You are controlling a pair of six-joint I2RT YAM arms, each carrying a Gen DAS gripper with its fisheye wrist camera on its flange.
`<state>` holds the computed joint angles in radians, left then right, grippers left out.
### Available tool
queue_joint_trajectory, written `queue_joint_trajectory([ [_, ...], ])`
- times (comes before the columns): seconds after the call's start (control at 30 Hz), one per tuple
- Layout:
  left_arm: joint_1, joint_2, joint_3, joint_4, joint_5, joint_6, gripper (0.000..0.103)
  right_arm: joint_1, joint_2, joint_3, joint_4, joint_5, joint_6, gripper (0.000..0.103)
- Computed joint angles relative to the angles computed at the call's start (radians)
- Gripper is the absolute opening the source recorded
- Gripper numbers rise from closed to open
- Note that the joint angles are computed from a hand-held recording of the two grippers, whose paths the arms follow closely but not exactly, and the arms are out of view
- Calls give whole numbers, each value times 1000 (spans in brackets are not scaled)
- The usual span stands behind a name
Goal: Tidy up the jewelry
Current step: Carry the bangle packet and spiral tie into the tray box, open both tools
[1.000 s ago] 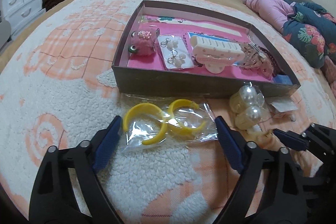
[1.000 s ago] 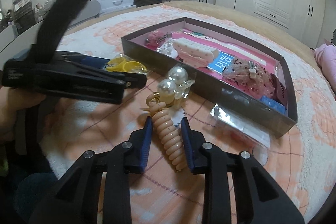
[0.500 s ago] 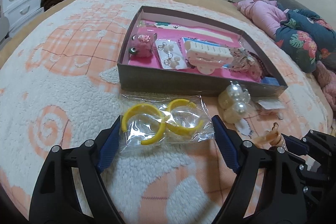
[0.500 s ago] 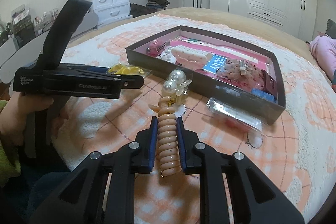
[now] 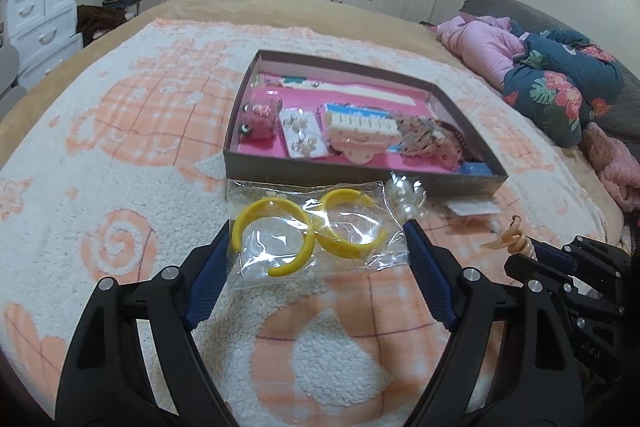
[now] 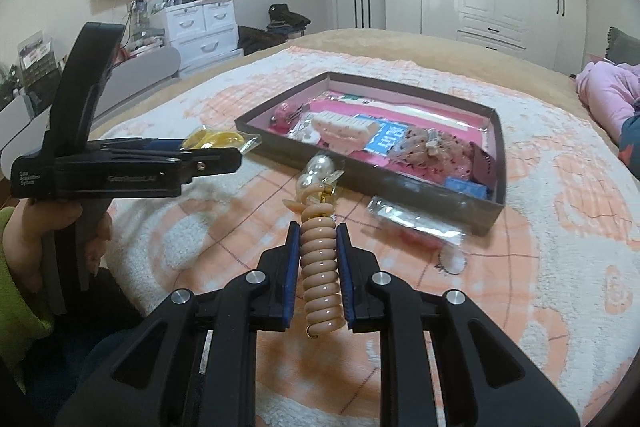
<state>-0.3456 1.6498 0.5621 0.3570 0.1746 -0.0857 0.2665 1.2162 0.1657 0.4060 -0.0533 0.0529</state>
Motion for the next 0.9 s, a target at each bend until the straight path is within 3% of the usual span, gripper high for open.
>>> queue_joint_trajectory([
  [0.43,-48,-29,53,-35,-11,-22,73,-159,-85,24,-76,-53,-30,18],
  [0.9,-90,44,181,-51,-10,-52,73,-244,-10,117,-69,-75,-56,18],
])
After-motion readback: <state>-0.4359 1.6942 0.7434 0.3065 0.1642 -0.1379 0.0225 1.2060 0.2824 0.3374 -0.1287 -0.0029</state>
